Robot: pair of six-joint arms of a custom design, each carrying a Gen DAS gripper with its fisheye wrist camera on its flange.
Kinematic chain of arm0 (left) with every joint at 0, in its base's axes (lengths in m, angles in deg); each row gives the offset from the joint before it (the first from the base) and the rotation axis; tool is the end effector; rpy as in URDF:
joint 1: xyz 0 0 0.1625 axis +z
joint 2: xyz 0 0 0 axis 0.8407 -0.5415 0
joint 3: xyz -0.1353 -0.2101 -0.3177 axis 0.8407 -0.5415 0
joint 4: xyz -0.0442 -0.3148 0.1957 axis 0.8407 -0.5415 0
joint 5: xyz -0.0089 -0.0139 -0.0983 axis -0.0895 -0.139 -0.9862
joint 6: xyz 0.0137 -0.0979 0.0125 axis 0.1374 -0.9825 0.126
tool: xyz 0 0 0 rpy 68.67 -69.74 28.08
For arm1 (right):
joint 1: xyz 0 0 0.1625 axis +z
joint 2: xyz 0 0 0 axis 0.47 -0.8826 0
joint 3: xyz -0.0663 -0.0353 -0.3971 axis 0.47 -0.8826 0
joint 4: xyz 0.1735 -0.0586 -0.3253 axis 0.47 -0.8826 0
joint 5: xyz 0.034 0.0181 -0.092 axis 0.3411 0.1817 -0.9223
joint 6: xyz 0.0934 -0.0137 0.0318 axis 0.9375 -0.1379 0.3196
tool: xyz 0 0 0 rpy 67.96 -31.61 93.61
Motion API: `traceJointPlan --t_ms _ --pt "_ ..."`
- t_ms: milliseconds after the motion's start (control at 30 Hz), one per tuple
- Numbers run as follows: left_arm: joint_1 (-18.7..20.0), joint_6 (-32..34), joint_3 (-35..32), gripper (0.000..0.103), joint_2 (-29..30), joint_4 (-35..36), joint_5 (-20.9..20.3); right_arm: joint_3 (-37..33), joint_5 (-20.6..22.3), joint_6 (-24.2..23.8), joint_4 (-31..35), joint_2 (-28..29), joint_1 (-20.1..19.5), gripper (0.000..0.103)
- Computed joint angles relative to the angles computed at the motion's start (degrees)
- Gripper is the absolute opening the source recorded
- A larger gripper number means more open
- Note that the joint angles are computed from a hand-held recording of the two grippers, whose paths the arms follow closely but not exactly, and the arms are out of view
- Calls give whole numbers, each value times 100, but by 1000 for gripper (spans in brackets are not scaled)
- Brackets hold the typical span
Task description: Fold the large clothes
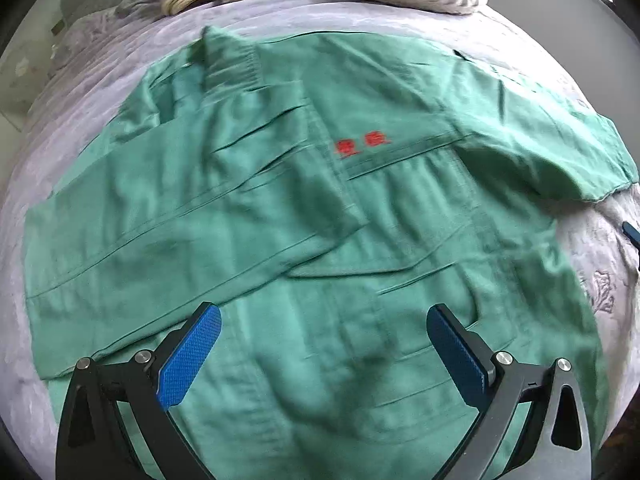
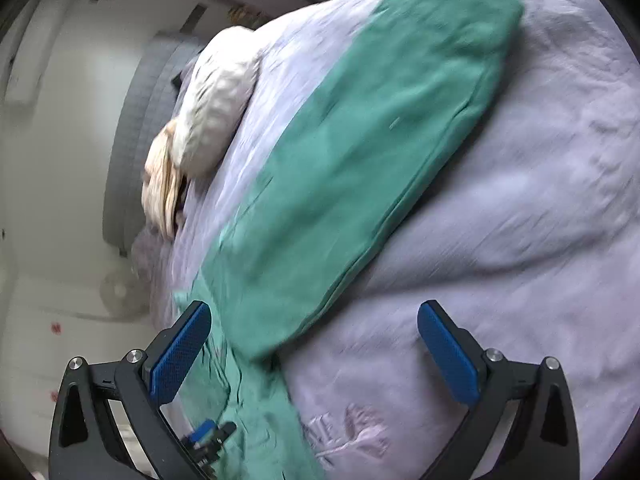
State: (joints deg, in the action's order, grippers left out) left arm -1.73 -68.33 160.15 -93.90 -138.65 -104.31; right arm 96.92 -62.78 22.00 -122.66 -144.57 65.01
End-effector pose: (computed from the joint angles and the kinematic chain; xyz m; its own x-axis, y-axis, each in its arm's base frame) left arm -0.2294 -0.6707 0.1536 -0.5319 0.6489 -0.5440 0.6510 0.7242 0.2274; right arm 0.1095 -0.4469 0.2550 -0.6835 0.6240 -0.3788 0.5839 0.1560 -0.7967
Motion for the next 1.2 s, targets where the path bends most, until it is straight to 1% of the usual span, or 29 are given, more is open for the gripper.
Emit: traceJointPlan --t_ms 100,200,333,433,467,533,633,667,733,767,800,867,933,1000,1100,1133,1200 --pt "-78 -151 -8 103 81 -44 -123 161 94 -52 -281 -207 -245 103" --pt "-166 -280 -23 103 177 -82 -206 268 298 -62 -564 -346 -559 103" --pt "-232 -278 -24 103 232 -119 -281 416 823 24 -864 -524 -1074 103" --pt "-236 -302 -22 103 244 -104 -323 390 1269 25 -1072 -594 -1428 103" --pt "-237 -323 6 103 223 -106 -334 337 1322 12 -1109 -571 -1458 103" --pt "-237 -388 -37 103 253 -70 -353 285 1591 18 -1224 -600 -1629 103" --pt "-191 -430 -144 103 280 -25 -392 180 1862 177 -1284 -580 -1767 103" --pt "-118 -375 -404 103 423 42 -397 151 1893 245 -1258 -582 -1786 102" --pt "-93 -416 -487 103 437 60 -424 105 1820 344 -1232 -572 -1766 92" --pt "-44 -379 -555 103 438 58 -425 89 1773 400 -1087 -603 -1757 64" --pt "-19 -366 -595 103 441 34 -422 84 1740 487 -893 -641 -1759 29" --pt "39 -335 -707 103 459 40 -410 97 1867 592 -844 -626 -1811 9" --pt "97 -340 -797 103 457 69 -449 -3 1730 456 -849 -578 -1694 8" --pt "158 -330 -885 103 462 68 -404 -193 1651 189 -788 -520 -1505 8" --pt "273 -313 -1092 103 464 77 -331 -691 1484 -390 -290 -431 -1097 8" --pt "294 -311 -1058 103 415 25 -292 -987 1383 -702 19 -352 -885 8" --pt "381 -293 -1189 103 405 -29 -211 -1511 1217 -1147 548 -150 -547 8"
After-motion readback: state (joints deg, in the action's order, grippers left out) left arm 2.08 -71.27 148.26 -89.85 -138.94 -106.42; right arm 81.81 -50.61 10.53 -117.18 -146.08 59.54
